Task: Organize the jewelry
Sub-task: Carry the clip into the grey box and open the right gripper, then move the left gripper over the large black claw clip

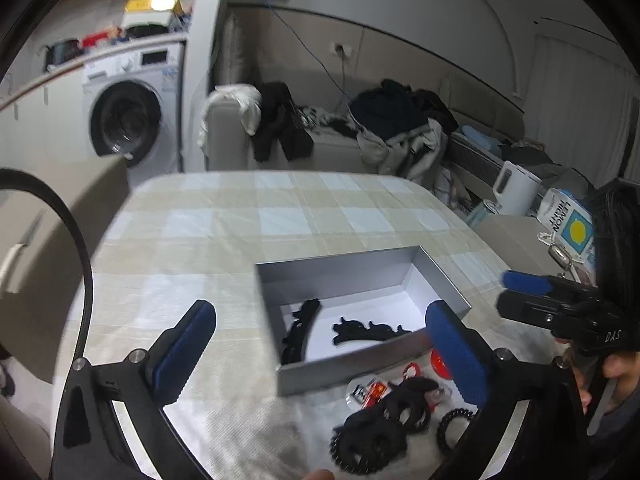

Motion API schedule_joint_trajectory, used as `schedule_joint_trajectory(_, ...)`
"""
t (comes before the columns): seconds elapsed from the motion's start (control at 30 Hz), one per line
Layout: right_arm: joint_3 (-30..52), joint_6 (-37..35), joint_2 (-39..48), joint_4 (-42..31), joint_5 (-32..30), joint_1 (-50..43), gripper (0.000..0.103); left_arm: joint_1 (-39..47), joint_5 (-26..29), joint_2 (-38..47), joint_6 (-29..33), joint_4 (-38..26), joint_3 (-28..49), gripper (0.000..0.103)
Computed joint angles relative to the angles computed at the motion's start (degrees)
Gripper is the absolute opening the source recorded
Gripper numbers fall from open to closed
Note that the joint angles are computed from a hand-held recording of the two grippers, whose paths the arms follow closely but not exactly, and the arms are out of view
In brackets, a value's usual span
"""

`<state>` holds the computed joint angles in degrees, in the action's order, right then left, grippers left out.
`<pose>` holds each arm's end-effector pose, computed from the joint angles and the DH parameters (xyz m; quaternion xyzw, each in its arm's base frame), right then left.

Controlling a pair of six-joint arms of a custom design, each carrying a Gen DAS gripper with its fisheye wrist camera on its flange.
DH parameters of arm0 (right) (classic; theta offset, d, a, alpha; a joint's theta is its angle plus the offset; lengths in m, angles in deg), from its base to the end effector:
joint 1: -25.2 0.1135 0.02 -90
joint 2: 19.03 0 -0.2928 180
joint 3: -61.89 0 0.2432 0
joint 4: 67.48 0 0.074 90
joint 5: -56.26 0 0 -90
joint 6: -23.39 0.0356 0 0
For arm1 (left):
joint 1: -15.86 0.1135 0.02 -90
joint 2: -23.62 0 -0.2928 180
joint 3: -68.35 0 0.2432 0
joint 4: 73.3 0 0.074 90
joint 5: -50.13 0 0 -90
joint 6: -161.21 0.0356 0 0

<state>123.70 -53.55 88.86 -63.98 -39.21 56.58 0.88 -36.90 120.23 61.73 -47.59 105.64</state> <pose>0.3049 0.1899 0.1429 -0.1645 0.8998 0.1923 0.3553 0.2594 -0.0713 0.1346 0.0545 0.8794 -0.1224 0.4568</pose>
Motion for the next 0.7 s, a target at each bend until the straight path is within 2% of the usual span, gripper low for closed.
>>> schedule_joint_trajectory(0.17, -6.2, 0.0, -4.0, 1.7, 6.5, 2.6, 0.103, -0.6, -1.8, -2.9, -1.4, 2.7, -6.1, 0.102)
schedule_joint_trajectory(0.3, -9.5, 1.8, -4.9, 1.9, 5.3, 3.3, 0.103, -2.5, -4.4, -1.2, -3.4, 5.8, -9.1, 0.102)
schedule_joint_trajectory(0.5, -12.4, 3.1, -3.2, 3.3, 5.5, 5.5, 0.103, -3.6, -5.1, 1.8, -4.9, 9.3, -10.8, 0.102)
schedule_joint_trajectory(0.7, -12.6, 2.6, -1.2, 4.2, 3.6, 6.4, 0.090, -5.5, -7.0, 5.7, -4.3, 10.3, -10.1, 0.102)
